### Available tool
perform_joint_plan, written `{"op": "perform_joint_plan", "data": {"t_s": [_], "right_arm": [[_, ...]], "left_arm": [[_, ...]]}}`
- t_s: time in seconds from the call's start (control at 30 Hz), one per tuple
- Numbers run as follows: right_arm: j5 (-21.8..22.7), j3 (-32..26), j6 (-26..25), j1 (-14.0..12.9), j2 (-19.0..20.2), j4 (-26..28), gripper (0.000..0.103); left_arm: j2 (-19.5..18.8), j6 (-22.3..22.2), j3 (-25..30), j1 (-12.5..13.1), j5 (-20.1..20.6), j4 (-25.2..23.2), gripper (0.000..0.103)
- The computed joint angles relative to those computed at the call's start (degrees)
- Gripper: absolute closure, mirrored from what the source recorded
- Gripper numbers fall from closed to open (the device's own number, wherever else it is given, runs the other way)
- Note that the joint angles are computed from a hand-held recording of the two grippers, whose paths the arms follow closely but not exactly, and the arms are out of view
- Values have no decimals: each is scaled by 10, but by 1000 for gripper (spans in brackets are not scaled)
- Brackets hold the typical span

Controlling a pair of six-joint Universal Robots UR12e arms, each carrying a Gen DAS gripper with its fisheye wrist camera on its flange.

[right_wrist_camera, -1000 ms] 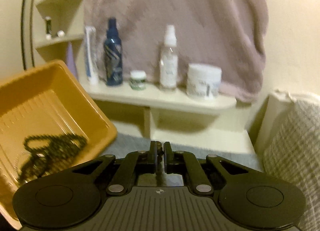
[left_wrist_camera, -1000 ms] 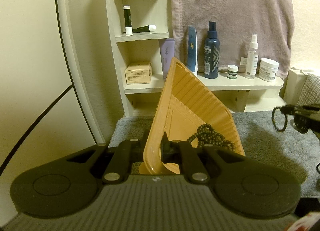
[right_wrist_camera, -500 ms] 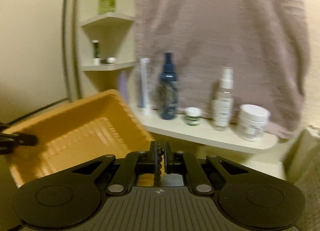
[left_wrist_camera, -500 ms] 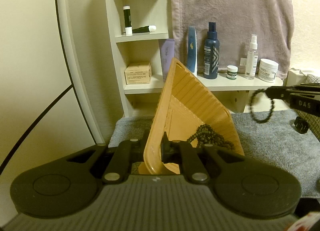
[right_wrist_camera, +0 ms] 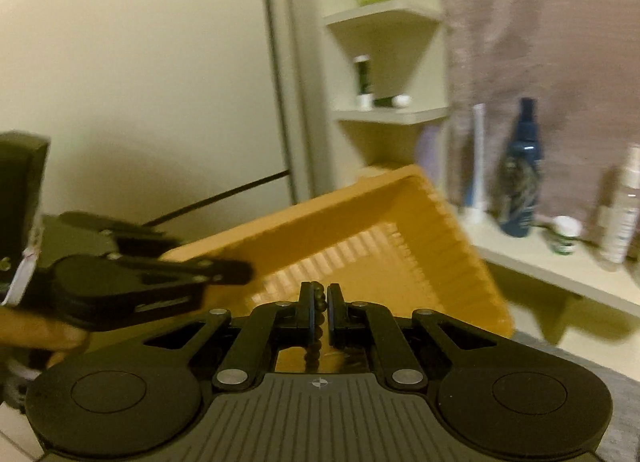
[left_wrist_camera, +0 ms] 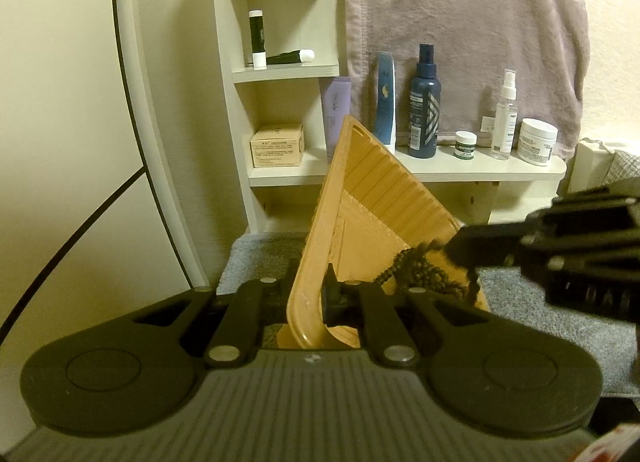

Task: Organize jewelry
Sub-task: 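Carry the bead bracelet into the tray and open the right tool, then grasp the black watch on the towel with the right tool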

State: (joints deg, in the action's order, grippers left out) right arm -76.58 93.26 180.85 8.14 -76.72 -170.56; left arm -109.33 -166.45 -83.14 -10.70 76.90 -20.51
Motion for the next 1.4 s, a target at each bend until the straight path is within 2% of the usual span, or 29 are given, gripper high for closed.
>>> {"op": "perform_joint_plan", "data": {"t_s": [0.03, 0.4, 0.53, 0.57, 0.6, 0.67, 0.7, 0.77, 0.8, 0.93, 1.07, 1.17, 1.27, 1.33, 1.4], "right_arm": [[17, -2, -1, 0, 2, 7, 97], [41, -5, -12, -1, 5, 40, 97], [35, -3, 18, -3, 5, 44, 95], [30, -1, 25, -3, 5, 37, 87], [30, -1, 25, -3, 5, 37, 67], [18, 6, 38, -5, 2, 21, 51], [7, 15, 53, -8, -2, -1, 51], [-22, 26, 70, -10, -9, -14, 51], [-22, 26, 70, -10, -9, -14, 51], [-104, 54, 105, -10, -25, -34, 51], [-214, 84, 127, -6, -43, -35, 51], [-294, 105, 143, -5, -56, -26, 49], [-378, 129, 183, -11, -72, 2, 42], [-412, 137, 200, -15, -78, 19, 38], [-422, 143, 204, -18, -81, 23, 33]], "left_arm": [[0, 0, 0, 0, 0, 0, 94], [-1, 0, 0, 0, -1, 0, 94], [-1, -1, 1, 0, 0, -1, 94], [-1, -2, 1, 0, 0, -1, 94], [0, -2, 1, 0, -1, -1, 94], [0, -2, 1, 0, 0, -1, 94], [0, -2, 1, 0, -1, -1, 94], [0, -3, 1, 0, -1, -1, 94], [0, -2, 1, 0, 0, -1, 94], [0, -3, 0, 0, -1, 0, 94], [0, -2, 1, 0, -4, -1, 94], [-1, -4, 1, 1, -5, 0, 94], [0, -6, -1, 1, -6, 2, 94], [0, -5, -1, 1, -6, 3, 94], [0, -4, 0, 1, -7, 2, 94]]}}
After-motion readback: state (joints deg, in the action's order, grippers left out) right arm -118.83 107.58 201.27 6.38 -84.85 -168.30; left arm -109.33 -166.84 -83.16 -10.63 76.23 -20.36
